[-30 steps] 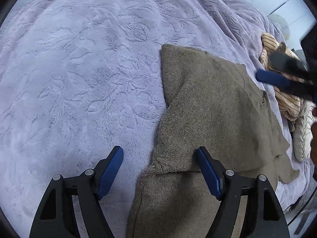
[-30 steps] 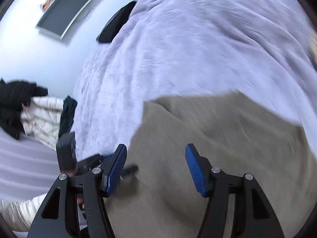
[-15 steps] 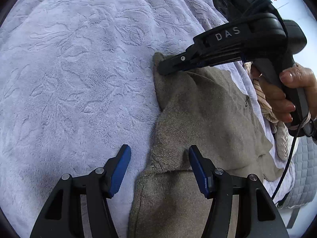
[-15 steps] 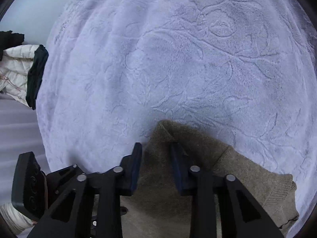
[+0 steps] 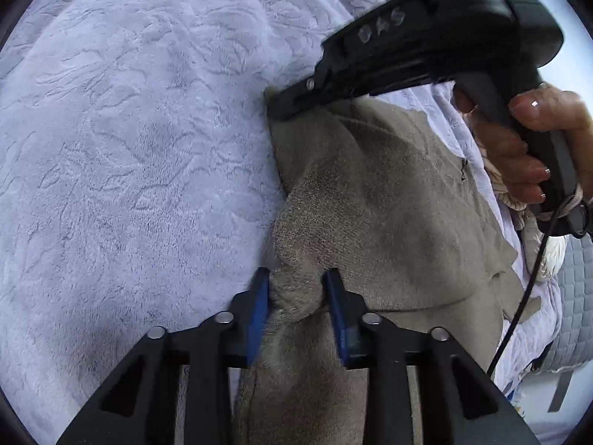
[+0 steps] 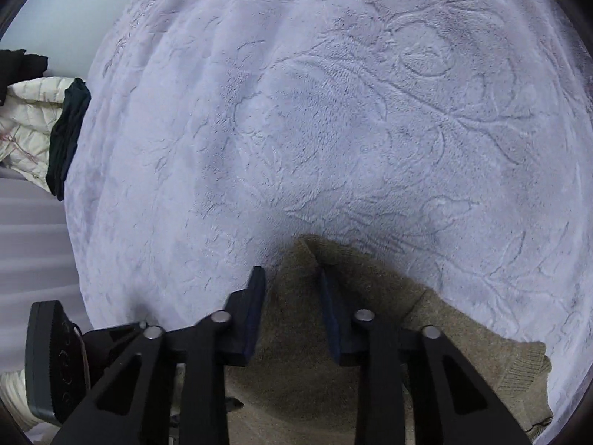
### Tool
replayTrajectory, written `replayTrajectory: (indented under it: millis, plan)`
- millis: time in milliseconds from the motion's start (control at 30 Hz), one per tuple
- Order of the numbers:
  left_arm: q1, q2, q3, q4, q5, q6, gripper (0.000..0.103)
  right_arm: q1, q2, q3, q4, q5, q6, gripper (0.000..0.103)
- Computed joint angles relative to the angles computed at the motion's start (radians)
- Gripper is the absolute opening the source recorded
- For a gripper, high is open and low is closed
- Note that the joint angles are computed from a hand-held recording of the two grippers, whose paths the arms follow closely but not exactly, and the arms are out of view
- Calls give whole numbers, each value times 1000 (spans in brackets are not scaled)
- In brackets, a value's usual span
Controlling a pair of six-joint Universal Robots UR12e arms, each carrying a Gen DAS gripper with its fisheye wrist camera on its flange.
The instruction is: Fold small clothes
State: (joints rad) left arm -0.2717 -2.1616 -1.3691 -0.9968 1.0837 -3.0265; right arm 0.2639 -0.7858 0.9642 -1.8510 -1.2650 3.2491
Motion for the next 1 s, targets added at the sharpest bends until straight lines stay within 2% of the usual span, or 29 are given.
replayTrajectory:
  millis: [33,133,200,267,367,400,433,567,600,633,667,700,767,833,900,1000]
  plan:
    - [3,4,-7,12,-6,-11,27,-5,-10,19,-33,20,19,7]
    - [5,22,-36,63,20,-36,27,-7,-32,57,-143,38,53,7]
    - [5,30,-53,83,42,-60,27,-19,-36,75,-194,91,121,6]
    - [7,37,-68,97,55,-92,28,-24,-36,98,-263,90,206,6]
    - [-2,48,-69,94,114,-92,42,-21,-23,107,-293,68,311,7]
    - [-10,55,-72,102,159,-87,56,-18,-26,115,-307,66,326,7]
    - [-14,62,-77,114,190,-83,63,-14,-34,132,-334,67,335,8]
    - [-21,82,-83,86,233,-59,63,-9,-109,225,-402,27,340,12]
    - [-24,85,-81,68,248,-57,63,-9,-132,252,-410,12,342,21]
    - [-27,90,-80,51,262,-53,63,-7,-159,289,-424,-4,353,36]
    - [-31,96,-82,40,272,-48,63,-6,-193,337,-441,-22,372,46]
    - [-35,103,-86,32,278,-41,63,-9,-222,378,-453,-32,385,61]
    - [-46,121,-98,20,300,-19,65,-10,-292,480,-487,-52,429,64]
    - [-63,131,-99,-1,329,-9,91,-10,-358,578,-511,-69,488,67]
    - [-76,145,-107,-9,343,-2,91,-7,-426,677,-528,-88,561,71]
    - [-98,158,-103,-56,363,4,91,2,-501,785,-536,-106,658,72]
